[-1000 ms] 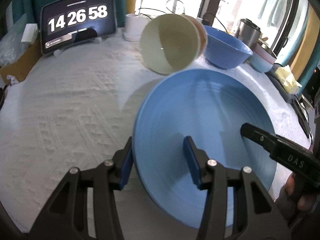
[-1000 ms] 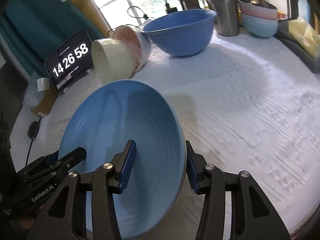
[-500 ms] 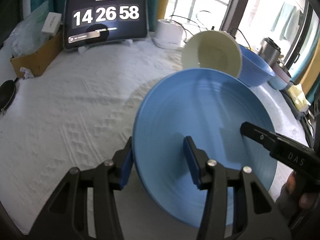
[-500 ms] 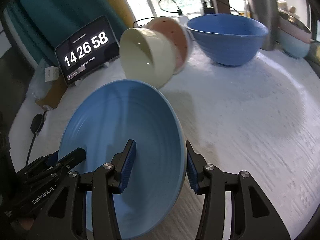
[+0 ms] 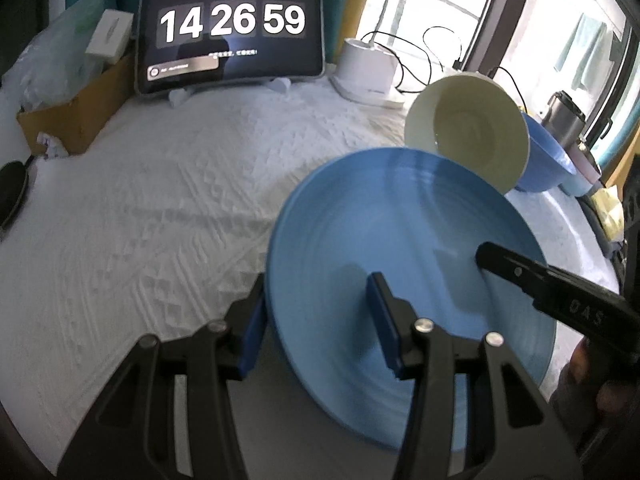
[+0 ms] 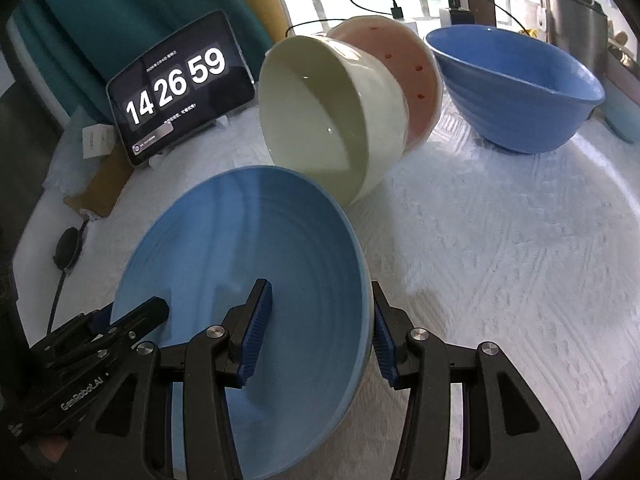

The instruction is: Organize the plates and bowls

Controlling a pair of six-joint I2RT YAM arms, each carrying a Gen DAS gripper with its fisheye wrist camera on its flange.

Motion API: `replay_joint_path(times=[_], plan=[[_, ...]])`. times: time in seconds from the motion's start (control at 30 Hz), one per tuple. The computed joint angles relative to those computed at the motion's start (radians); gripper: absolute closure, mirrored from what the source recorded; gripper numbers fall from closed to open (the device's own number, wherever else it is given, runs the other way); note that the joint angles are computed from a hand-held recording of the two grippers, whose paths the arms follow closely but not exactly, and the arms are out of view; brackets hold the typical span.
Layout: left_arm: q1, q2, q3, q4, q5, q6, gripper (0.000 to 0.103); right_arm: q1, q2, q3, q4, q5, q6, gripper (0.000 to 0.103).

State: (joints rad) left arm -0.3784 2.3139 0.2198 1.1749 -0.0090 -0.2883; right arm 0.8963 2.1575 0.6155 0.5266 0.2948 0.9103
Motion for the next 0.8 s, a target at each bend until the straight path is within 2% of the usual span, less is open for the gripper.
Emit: replay_joint_path(times=[0.33,0.5,0.8], plan=[[-0.033,0.052,-0.011,0.096,-0.056,-0.003,0.053,-0.006,0.025,0.004,0.019,0.003,-0.004,0.052],[-0.073,0.076,-0.013,0.133,-0.108,-0.029,0.052,0.017,0.032,0.024,-0.01,0.053,-0.014,0.052],[-0.109,0.106,-0.01,0.177,-0.164,-0.004,0.05,0.019,0.049,0.045,-0.017,0.079,-0.032,0.05]])
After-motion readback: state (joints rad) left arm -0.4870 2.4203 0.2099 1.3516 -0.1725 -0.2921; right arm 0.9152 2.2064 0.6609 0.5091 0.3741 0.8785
